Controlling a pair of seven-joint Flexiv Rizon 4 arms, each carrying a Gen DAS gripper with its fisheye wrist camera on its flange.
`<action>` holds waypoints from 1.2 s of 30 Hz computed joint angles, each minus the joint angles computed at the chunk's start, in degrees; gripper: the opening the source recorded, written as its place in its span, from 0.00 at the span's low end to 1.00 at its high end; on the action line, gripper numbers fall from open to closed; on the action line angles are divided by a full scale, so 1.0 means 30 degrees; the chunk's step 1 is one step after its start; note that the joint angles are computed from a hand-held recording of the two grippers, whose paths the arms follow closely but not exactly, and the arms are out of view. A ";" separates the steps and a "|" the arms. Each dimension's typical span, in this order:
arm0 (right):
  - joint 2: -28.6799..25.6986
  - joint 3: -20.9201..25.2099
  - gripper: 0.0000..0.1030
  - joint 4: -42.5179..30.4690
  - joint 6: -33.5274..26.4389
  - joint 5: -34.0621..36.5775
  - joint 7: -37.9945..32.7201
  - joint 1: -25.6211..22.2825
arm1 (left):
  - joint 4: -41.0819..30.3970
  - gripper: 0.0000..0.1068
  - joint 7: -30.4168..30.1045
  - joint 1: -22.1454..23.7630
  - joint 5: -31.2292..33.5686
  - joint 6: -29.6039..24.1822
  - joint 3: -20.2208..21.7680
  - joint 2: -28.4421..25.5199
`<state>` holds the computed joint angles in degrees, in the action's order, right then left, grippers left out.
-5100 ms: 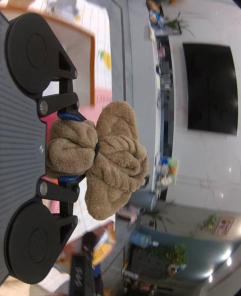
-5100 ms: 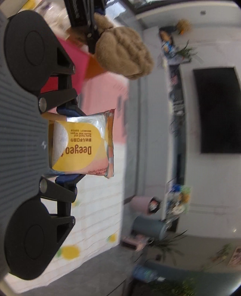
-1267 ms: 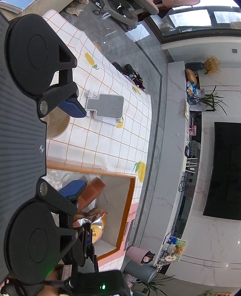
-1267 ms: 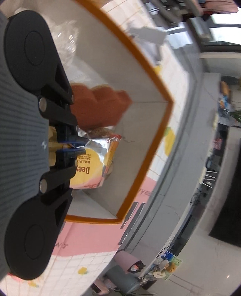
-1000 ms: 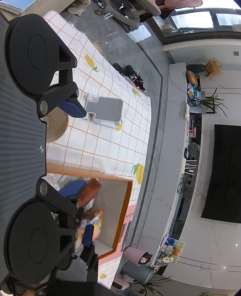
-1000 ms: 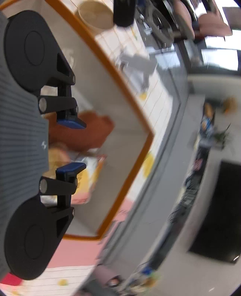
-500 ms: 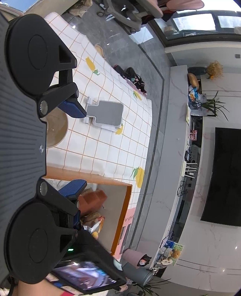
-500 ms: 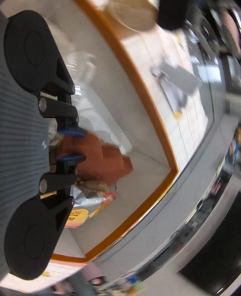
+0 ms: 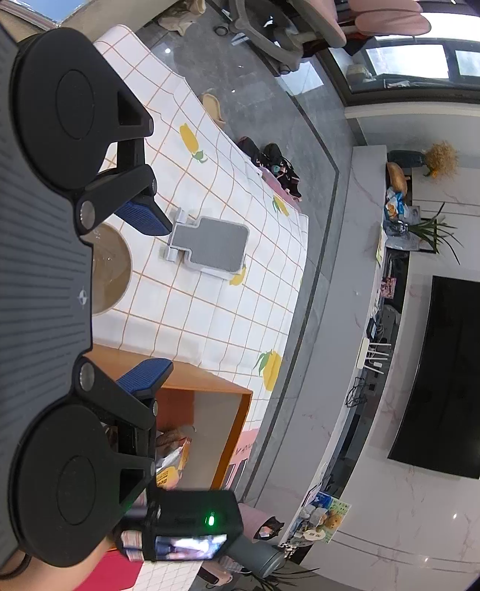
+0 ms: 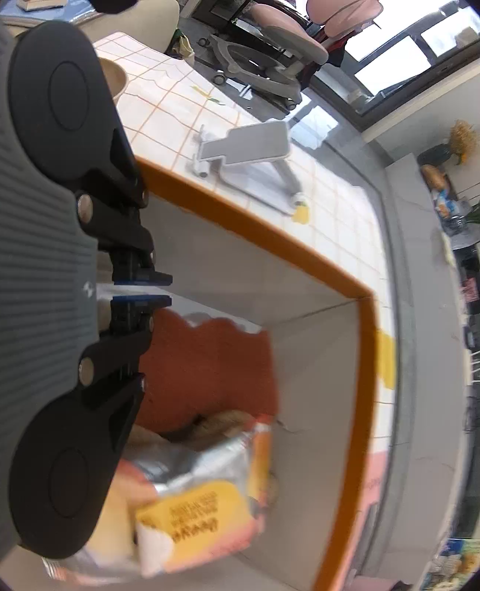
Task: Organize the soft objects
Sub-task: 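Open the right gripper to release the snack packet into the orange box, then move both grippers back toward the crocheted ball and pouch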
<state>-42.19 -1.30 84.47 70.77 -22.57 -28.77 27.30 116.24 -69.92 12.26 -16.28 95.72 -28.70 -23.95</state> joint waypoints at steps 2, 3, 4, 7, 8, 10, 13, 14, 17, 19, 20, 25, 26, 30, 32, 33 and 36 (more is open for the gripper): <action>0.0422 -0.0719 0.02 0.0295 -0.0642 -0.1142 -0.0540 0.0490 | -0.0034 0.83 -0.0072 0.0002 -0.0084 -0.0102 0.0012 0.0015; 0.0674 -0.1181 0.02 0.0416 -0.1346 -0.1923 -0.0756 0.0833 | -0.0018 0.83 -0.0039 0.0034 -0.0092 -0.0102 -0.0030 0.0022; 0.0981 -0.1767 0.02 0.0721 -0.1683 -0.2801 -0.0616 0.1215 | -0.0005 0.83 0.0071 0.0136 -0.0055 -0.0071 -0.0137 0.0008; 0.1538 -0.1796 0.02 0.1216 -0.1601 -0.3997 -0.0856 0.0917 | 0.0050 0.83 0.0395 0.0468 0.0142 0.0025 -0.0543 -0.0045; 0.1540 -0.1567 0.02 0.0973 -0.2592 -0.4114 -0.1322 0.0818 | 0.0066 0.83 0.0440 0.0604 0.0134 -0.0048 -0.0742 -0.0045; 0.1245 -0.1083 0.02 0.0304 -0.4877 -0.4410 -0.2622 0.0749 | 0.0189 0.83 0.0672 0.1483 -0.0034 -0.0214 -0.1826 -0.0129; 0.0847 -0.0096 0.02 0.0191 -0.4584 -0.3784 -0.4211 0.0215 | 0.0298 0.83 0.0722 0.1990 -0.0165 -0.0222 -0.2443 -0.0189; 0.0820 -0.0404 0.02 0.0332 -0.4273 -0.4118 -0.3951 0.0449 | 0.0283 0.83 0.0674 0.1881 -0.0168 -0.0256 -0.2313 -0.0164; 0.0654 -0.0176 0.02 0.0297 -0.3144 -0.3289 -0.3238 0.0102 | 0.0282 0.83 0.0649 0.1896 -0.0334 -0.0402 -0.2375 -0.0139; 0.0635 0.0020 0.02 0.0194 -0.2707 -0.2353 -0.2470 -0.0110 | 0.0290 0.83 0.0679 0.1826 -0.0394 -0.0426 -0.2311 -0.0127; 0.0669 -0.0052 0.02 0.0309 -0.2245 -0.1960 -0.1797 -0.0148 | 0.0286 0.83 0.0708 0.1758 -0.0403 -0.0412 -0.2251 -0.0122; 0.1106 -0.0915 0.02 0.1398 0.0140 -0.1709 0.0118 0.0092 | 0.0332 0.83 0.0789 0.1560 -0.0330 -0.0253 -0.2053 -0.0082; 0.1307 -0.1169 0.02 0.1905 0.1110 -0.2112 0.0018 0.0156 | 0.0329 0.83 0.0763 0.1473 -0.0314 -0.0245 -0.1959 -0.0066; 0.1943 -0.0570 0.03 0.2104 0.0536 -0.2403 -0.1510 -0.0177 | 0.0381 0.83 0.0847 0.1633 -0.0362 -0.0252 -0.2210 0.0001; 0.2521 -0.0627 0.04 0.2440 0.0205 -0.2523 -0.1601 -0.0089 | 0.0549 0.83 0.0916 0.1957 -0.0284 -0.0071 -0.2613 0.0042; 0.2960 -0.0852 0.05 0.2876 0.0486 -0.2763 -0.1336 0.0053 | 0.0615 0.83 0.0881 0.2036 -0.0222 -0.0016 -0.2704 0.0100; 0.4501 -0.1891 0.05 0.4508 0.1621 -0.4141 -0.0108 0.0658 | 0.0900 0.83 0.0776 0.2411 -0.0013 0.0026 -0.3163 0.0401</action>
<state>-28.69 -6.97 97.99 75.63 -34.99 -29.09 29.27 118.94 -67.59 19.50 -16.32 95.79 -38.19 -22.74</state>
